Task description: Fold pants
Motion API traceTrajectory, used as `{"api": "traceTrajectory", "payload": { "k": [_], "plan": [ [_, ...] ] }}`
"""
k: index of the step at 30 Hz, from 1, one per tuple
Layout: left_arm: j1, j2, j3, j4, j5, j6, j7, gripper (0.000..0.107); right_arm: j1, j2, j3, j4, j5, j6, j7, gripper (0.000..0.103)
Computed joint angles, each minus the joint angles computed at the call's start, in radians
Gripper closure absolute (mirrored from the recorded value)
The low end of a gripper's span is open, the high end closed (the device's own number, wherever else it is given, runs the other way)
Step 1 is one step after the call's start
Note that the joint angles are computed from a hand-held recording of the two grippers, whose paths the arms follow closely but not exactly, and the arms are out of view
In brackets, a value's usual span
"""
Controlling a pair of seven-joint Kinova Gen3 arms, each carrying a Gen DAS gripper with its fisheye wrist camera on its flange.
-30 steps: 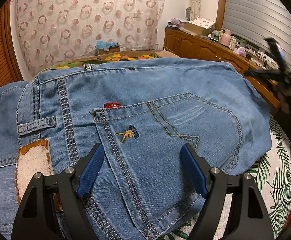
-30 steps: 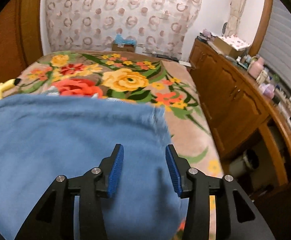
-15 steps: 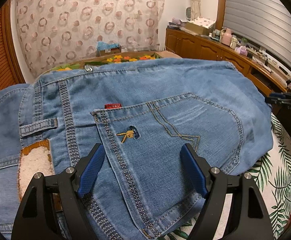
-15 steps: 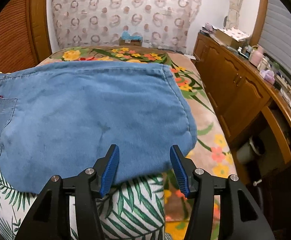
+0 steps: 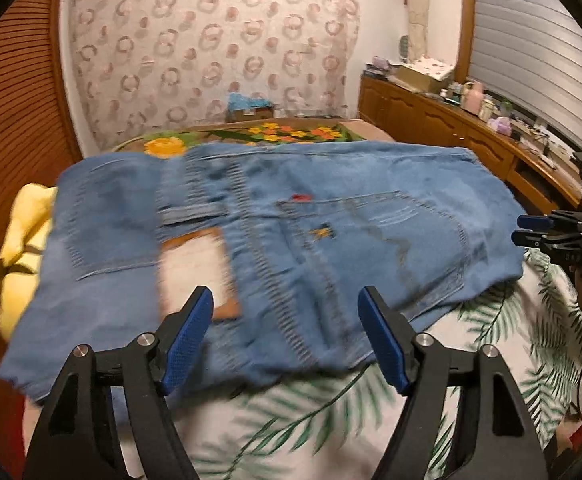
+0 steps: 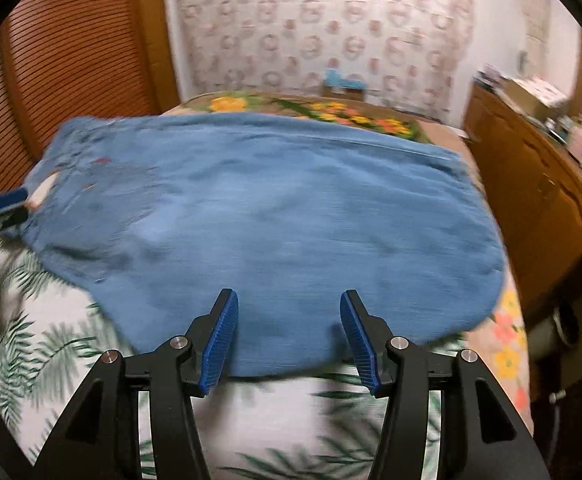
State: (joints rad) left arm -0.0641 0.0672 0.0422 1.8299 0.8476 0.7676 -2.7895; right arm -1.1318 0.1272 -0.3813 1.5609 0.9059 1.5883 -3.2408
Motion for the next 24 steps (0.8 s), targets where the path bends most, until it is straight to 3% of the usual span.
{"api": "traceTrajectory", "payload": {
  "k": [7, 10, 14, 19, 22, 24],
  "plan": [
    [-0.037, 0.008, -0.024, 0.016, -0.042, -0.004, 0.027, 0.051, 0.001, 0.021, 0.006, -0.004, -0.008, -0.05, 0.071, 0.047],
    [-0.044, 0.015, -0.021, 0.025, -0.045, -0.003, 0.023, 0.054, -0.007, 0.036, 0.013, -0.02, -0.011, -0.045, 0.097, 0.039],
    [-0.04, 0.026, -0.012, 0.034, -0.064, -0.024, 0.038, 0.055, -0.02, 0.048, 0.024, -0.036, -0.015, -0.042, 0.112, 0.037],
    [-0.045, 0.033, -0.002, 0.042, -0.059, -0.035, 0.029, 0.055, -0.047, 0.086, 0.032, -0.094, -0.019, 0.011, 0.157, 0.037],
    [-0.04, 0.041, 0.004, 0.03, -0.069, -0.033, 0.028, 0.064, -0.081, 0.145, 0.082, -0.165, -0.014, 0.084, 0.211, 0.037],
    [-0.041, 0.045, 0.007, 0.027, -0.07, -0.033, 0.025, 0.067, -0.072, 0.142, 0.089, -0.169, -0.031, 0.068, 0.223, 0.037]
  ]
}}
